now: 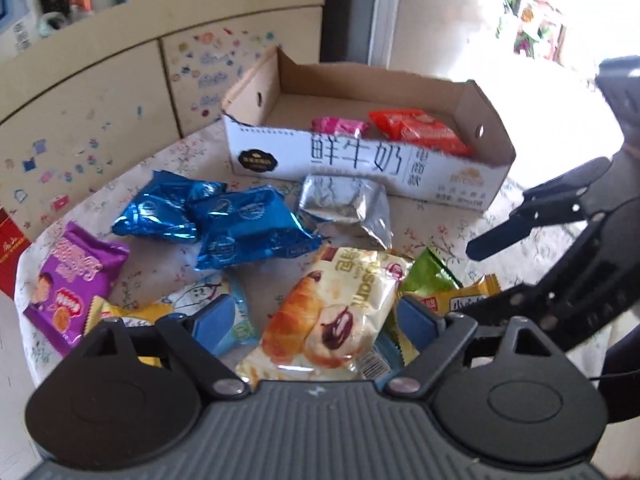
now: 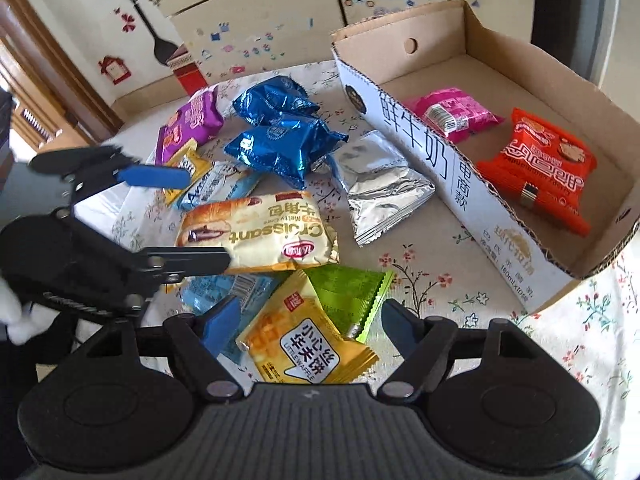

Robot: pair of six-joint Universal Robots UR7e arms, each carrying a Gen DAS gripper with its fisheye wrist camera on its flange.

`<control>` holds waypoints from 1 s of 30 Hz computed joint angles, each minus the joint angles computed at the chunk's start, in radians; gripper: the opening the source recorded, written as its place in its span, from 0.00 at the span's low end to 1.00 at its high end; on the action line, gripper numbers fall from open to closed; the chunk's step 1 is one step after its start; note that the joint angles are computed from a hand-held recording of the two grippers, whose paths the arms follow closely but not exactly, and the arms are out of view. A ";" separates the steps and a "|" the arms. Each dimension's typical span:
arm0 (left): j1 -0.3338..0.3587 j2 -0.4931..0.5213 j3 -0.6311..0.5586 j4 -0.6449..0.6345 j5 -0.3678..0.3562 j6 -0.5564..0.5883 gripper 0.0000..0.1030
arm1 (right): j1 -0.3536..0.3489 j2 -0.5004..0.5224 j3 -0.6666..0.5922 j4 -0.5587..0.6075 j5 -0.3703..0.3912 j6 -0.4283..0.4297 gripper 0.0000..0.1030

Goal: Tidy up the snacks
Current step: 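Grasp the yellow waffle packet with the right tool while the left tool grasps the croissant packet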

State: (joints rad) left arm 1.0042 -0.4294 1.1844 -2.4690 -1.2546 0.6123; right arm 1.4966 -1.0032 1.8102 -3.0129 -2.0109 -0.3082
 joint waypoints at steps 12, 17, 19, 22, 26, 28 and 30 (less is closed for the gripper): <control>0.007 0.027 0.005 -0.008 0.042 0.005 0.67 | 0.000 0.009 -0.007 0.029 -0.028 -0.039 0.80; 0.013 0.018 0.003 -0.018 0.099 -0.094 0.60 | 0.011 0.030 -0.020 0.041 -0.042 -0.081 0.80; 0.015 0.016 -0.002 -0.014 0.129 -0.134 0.60 | 0.016 0.039 -0.024 0.051 -0.053 -0.105 0.80; 0.022 0.016 -0.019 0.021 0.126 -0.151 0.60 | 0.022 0.050 -0.030 0.072 -0.071 -0.129 0.81; 0.027 0.013 -0.028 0.029 0.089 -0.156 0.71 | 0.035 0.058 -0.022 0.069 -0.117 -0.146 0.83; 0.024 0.017 -0.023 -0.006 0.087 -0.137 0.76 | 0.036 0.056 -0.011 0.060 -0.125 -0.130 0.83; 0.021 0.025 -0.029 -0.018 0.088 -0.127 0.77 | 0.036 0.047 0.009 0.047 -0.129 -0.112 0.83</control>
